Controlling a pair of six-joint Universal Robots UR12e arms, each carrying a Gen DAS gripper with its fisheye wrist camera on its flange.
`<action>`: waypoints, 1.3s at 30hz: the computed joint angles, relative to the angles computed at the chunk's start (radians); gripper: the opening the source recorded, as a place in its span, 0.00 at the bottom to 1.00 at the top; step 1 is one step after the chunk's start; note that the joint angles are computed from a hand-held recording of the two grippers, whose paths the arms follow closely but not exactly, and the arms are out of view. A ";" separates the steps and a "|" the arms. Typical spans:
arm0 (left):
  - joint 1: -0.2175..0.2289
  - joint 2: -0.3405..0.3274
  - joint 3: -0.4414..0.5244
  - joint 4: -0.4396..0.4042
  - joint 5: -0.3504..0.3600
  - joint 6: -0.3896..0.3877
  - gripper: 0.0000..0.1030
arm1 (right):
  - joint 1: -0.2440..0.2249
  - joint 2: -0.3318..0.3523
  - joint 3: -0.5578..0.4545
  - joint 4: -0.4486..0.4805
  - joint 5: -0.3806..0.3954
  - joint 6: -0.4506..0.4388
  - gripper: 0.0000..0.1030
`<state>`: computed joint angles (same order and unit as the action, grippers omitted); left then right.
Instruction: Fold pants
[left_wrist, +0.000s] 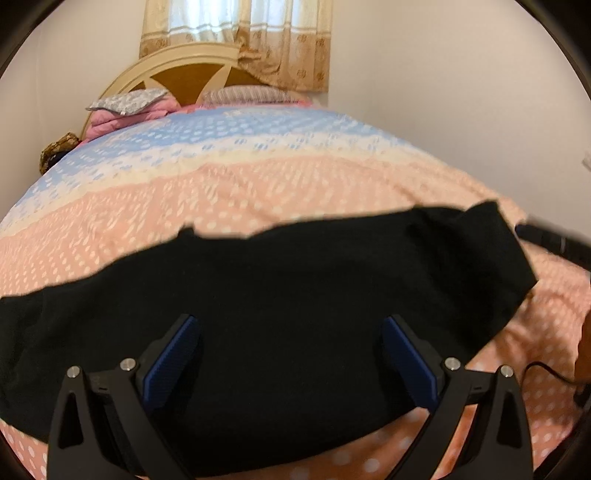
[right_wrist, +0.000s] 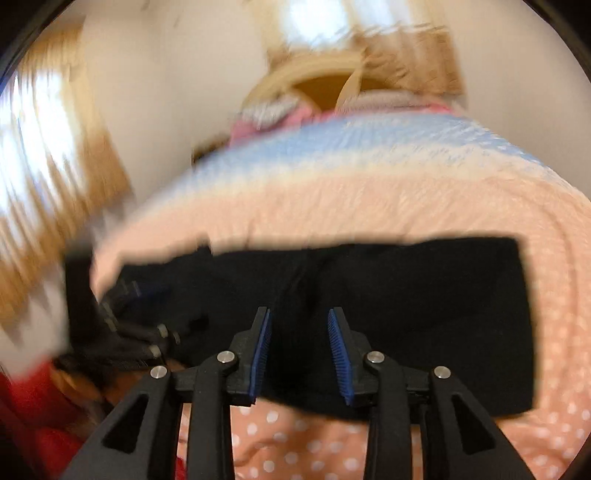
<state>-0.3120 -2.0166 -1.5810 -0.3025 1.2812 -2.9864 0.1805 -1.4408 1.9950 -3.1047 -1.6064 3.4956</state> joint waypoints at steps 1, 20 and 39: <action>-0.001 0.001 0.003 0.006 -0.016 0.001 0.99 | -0.016 -0.023 0.018 -0.038 -0.025 0.039 0.33; -0.065 -0.027 0.075 0.035 -0.103 0.112 0.99 | -0.114 -0.011 0.001 0.034 -0.134 0.149 0.33; -0.052 -0.014 0.037 0.089 -0.004 0.107 0.99 | -0.067 -0.014 0.004 0.160 -0.097 0.243 0.34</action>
<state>-0.3643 -2.0310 -1.5442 -0.2132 1.2773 -2.8791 0.1139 -1.4549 1.9992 -2.9450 -1.7036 3.7388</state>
